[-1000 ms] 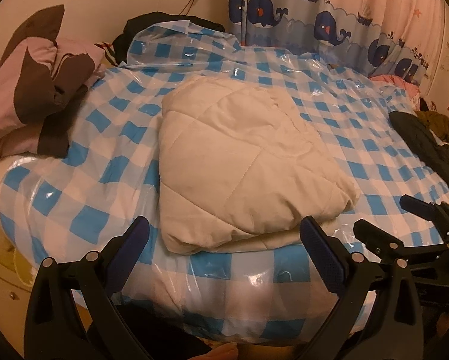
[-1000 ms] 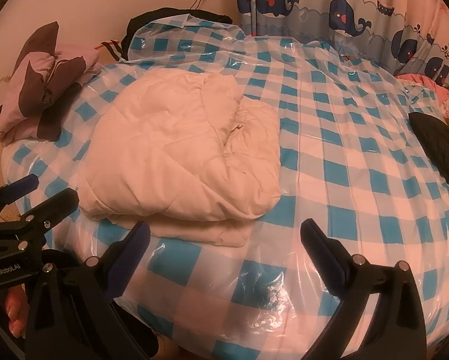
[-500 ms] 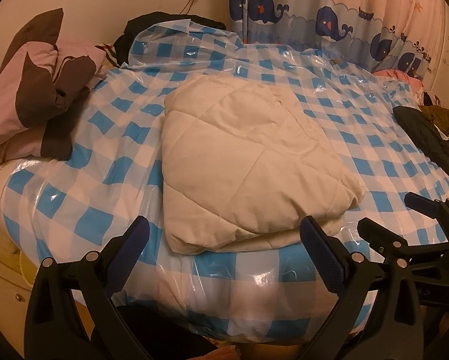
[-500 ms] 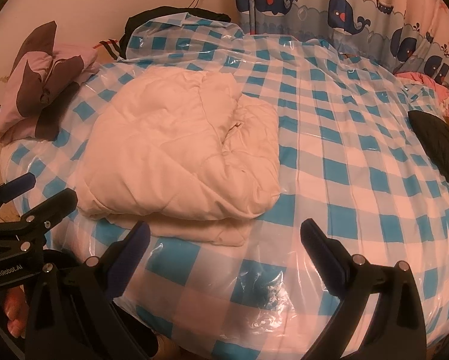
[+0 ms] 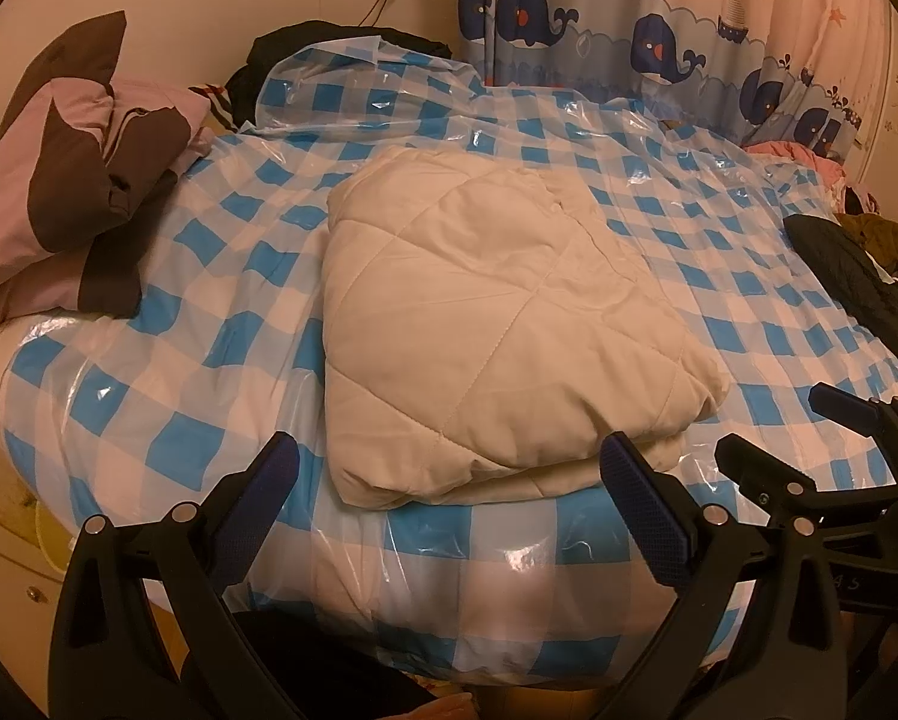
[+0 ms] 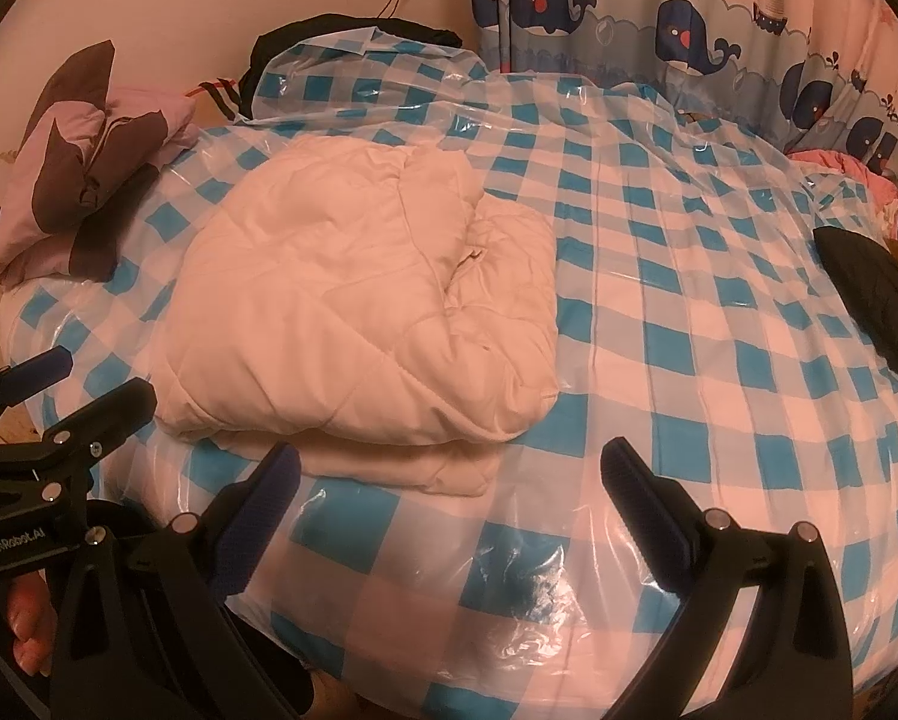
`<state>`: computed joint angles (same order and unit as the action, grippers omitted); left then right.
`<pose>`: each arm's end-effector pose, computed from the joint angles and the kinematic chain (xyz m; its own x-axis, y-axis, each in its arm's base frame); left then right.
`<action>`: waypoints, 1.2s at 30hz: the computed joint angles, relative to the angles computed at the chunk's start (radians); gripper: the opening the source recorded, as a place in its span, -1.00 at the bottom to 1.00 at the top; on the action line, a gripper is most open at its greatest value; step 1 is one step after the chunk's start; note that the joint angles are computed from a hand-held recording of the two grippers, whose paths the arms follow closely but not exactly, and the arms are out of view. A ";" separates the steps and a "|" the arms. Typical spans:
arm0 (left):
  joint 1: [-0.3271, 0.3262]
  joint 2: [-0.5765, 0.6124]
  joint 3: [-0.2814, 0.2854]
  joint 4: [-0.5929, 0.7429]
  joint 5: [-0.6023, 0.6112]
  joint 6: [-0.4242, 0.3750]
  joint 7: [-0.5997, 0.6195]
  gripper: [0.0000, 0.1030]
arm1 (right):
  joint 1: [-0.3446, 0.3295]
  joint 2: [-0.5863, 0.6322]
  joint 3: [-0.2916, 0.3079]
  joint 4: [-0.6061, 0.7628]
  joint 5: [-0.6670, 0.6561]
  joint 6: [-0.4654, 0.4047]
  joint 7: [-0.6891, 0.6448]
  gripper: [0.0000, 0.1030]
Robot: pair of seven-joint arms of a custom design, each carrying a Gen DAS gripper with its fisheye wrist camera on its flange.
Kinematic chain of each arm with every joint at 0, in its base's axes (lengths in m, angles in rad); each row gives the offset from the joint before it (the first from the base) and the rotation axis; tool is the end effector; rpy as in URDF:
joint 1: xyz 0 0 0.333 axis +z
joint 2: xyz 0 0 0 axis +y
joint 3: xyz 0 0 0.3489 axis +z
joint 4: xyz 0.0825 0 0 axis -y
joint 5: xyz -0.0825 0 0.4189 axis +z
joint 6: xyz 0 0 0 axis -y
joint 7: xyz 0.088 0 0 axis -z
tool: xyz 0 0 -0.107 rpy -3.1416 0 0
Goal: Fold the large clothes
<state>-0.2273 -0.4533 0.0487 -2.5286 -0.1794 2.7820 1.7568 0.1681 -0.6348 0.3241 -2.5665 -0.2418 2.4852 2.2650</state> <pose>0.4585 -0.0728 0.5272 -0.2355 -0.9702 0.0572 -0.7431 0.1419 -0.6540 0.3620 0.2105 0.5329 -0.0659 -0.9974 0.0280 -0.8041 0.0365 -0.5934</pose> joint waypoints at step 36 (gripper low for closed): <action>0.019 0.015 0.001 0.004 0.015 0.019 0.008 0.87 | 0.002 0.005 0.000 0.003 -0.001 -0.003 0.001 0.87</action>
